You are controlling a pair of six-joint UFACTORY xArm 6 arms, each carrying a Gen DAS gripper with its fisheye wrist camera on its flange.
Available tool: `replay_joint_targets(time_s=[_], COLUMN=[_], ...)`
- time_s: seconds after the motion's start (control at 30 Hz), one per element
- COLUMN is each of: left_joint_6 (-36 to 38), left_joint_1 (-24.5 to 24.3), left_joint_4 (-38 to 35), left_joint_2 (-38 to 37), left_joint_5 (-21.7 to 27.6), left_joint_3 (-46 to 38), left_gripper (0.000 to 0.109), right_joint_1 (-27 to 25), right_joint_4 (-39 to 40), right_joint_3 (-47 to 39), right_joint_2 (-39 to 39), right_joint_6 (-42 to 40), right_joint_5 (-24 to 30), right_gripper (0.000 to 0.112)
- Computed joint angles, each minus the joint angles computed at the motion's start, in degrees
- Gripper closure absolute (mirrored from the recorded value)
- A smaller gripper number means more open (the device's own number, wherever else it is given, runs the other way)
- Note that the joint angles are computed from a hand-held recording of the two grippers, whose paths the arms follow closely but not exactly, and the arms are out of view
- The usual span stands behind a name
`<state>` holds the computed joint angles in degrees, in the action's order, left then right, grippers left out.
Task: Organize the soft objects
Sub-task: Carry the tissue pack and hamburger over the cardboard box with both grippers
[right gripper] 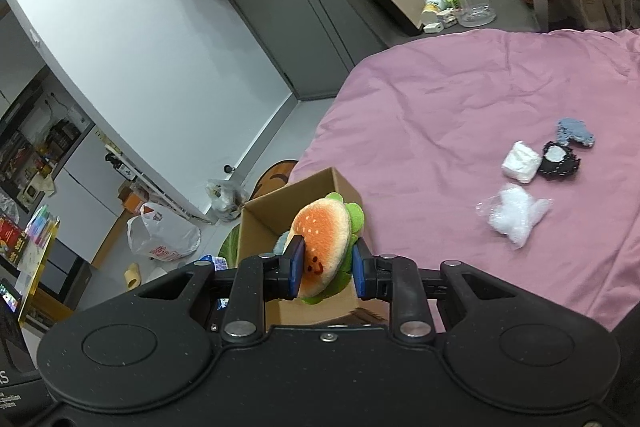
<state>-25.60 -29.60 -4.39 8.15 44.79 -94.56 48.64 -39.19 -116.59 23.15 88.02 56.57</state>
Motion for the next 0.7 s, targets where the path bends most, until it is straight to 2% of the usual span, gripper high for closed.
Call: replay_joint_targets(time_s=[0.53,0.7], left_joint_6=[2.03,2.52], left_joint_1=[3.29,4.14], left_joint_4=[-1.93,-2.96], left_joint_2=[3.01,4.21], left_joint_5=[1.86,2.93], left_joint_3=[-2.44,-3.49], left_gripper=[0.058,0.058], right_joint_1=[-0.69,-0.95], right_joint_4=[5.39,7.4], right_joint_3=[-14.16,-20.14], right_joint_2=[10.85,14.74], right_joint_6=[-5.55,-7.44], right_joint_5=[2.33,5.14], right_gripper=[0.087,0.087])
